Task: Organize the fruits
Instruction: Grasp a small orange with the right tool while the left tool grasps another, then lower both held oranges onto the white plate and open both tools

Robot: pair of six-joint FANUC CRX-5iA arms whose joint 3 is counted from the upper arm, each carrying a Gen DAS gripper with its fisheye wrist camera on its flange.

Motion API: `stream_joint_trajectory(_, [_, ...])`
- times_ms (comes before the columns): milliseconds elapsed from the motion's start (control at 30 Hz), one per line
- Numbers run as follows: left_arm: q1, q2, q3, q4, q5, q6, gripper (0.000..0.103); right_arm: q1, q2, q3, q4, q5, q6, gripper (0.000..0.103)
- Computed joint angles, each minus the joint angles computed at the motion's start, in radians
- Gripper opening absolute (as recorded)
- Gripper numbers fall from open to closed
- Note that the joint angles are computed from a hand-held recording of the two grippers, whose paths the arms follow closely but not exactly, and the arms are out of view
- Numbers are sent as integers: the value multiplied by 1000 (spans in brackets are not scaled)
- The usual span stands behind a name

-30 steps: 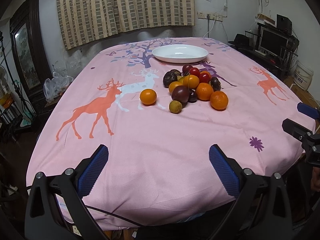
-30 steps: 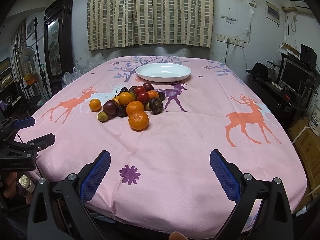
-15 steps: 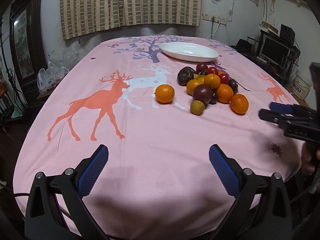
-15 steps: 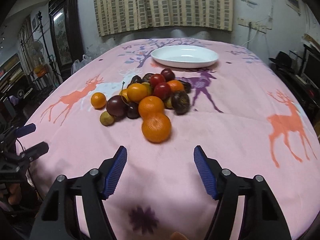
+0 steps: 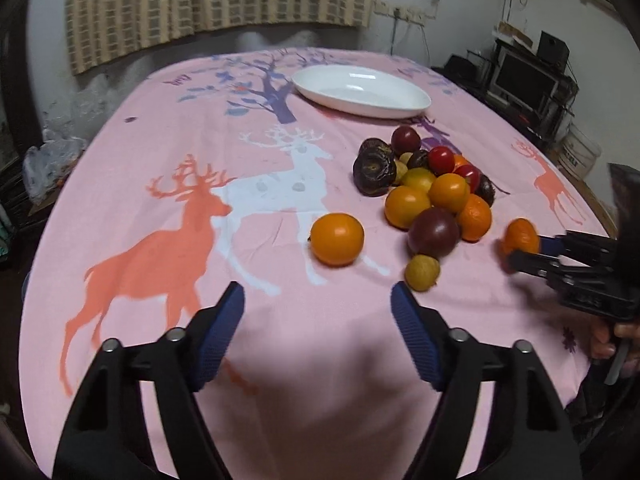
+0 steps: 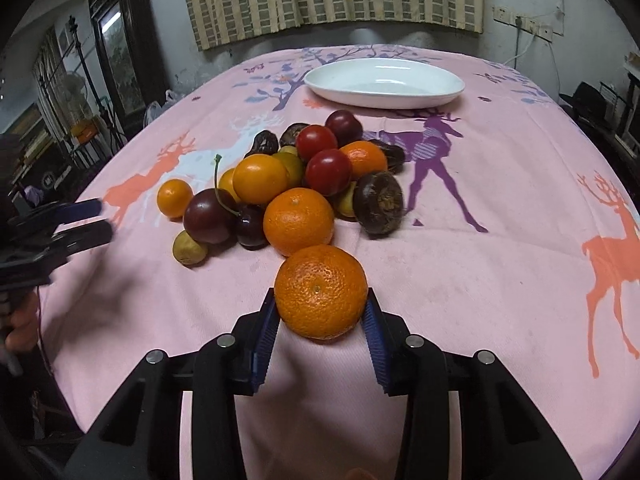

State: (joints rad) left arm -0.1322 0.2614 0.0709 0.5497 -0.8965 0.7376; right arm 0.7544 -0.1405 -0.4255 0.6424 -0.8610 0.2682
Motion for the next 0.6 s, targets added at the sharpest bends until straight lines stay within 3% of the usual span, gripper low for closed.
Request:
stream_joint_trajectory(100, [-19,86,106,-22,-66,29,57,13,-30,-21,17,-29,-28,42])
stream_joint_trajectory(233, [-47,137,169,-45,-78,39,54,5,-59,-38,29,-38,-42,42])
stream_joint_trajectory(333, [-55,174,217,-71,-113,56,40,-13,-70,-41,49,-36,-44,42])
stream_joint_trajectory(400, [-48,180,213,-47,-116,46,40,-33,-79,-45,69,-16,-44,42])
stream_joint_trajectory(500, [-47,203,274,-62,-151,76,40,-107,-91,-41,73,80,-32,42])
stream_joint_trajectory(600, [-56,276,427,-29,-175,104,40,-236,-39,19,59,210,9,42])
